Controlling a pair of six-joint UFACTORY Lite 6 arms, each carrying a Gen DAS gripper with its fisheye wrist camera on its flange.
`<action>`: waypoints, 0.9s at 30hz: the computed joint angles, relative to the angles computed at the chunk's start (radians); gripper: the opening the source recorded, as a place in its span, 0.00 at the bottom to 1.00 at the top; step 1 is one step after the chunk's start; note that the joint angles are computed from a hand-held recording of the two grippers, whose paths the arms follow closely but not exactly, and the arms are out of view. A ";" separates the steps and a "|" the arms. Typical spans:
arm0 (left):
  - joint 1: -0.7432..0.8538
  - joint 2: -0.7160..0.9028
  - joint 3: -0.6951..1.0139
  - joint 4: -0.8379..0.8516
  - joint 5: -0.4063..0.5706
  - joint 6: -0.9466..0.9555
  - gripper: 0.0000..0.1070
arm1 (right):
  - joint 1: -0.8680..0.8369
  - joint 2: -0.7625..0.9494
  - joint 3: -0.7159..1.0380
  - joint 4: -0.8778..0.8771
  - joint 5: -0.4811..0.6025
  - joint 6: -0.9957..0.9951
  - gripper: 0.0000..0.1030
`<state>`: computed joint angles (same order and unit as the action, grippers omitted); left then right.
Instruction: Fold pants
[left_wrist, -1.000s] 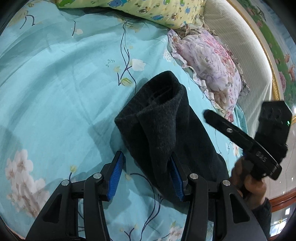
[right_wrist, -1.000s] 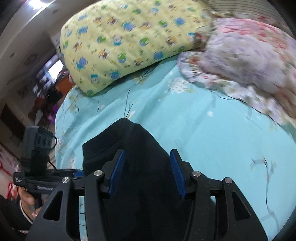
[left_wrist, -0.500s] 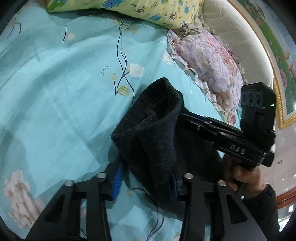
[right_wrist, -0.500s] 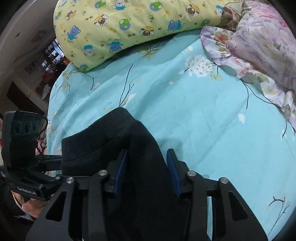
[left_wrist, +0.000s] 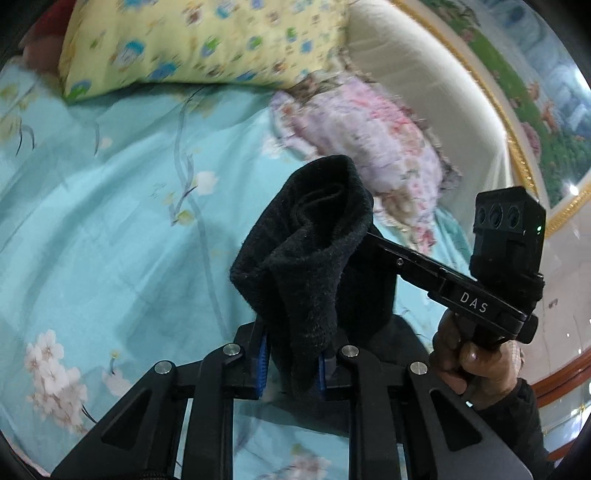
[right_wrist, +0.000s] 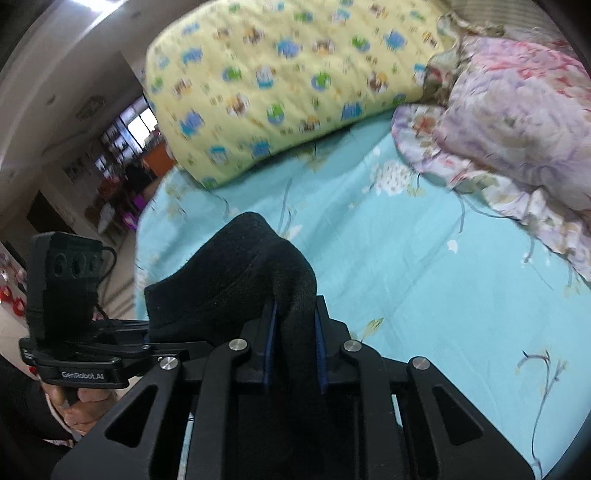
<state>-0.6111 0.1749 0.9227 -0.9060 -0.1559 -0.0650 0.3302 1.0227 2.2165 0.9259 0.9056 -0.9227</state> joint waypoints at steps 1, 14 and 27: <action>-0.016 -0.005 0.014 -0.085 -0.001 0.087 0.17 | -0.013 -0.063 -0.088 0.040 -0.014 -0.046 0.19; -0.263 0.080 0.320 -0.889 -0.105 0.943 0.17 | -0.213 -0.560 -0.715 0.312 -0.004 -0.380 0.17; -0.458 0.457 0.902 -1.394 -0.263 1.549 0.17 | -0.589 -0.821 -1.134 0.448 0.202 -0.623 0.17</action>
<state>-1.0690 0.6321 1.8249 -2.3003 -0.4192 1.4839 -0.2587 0.2017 1.0826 1.3738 1.1076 -1.5462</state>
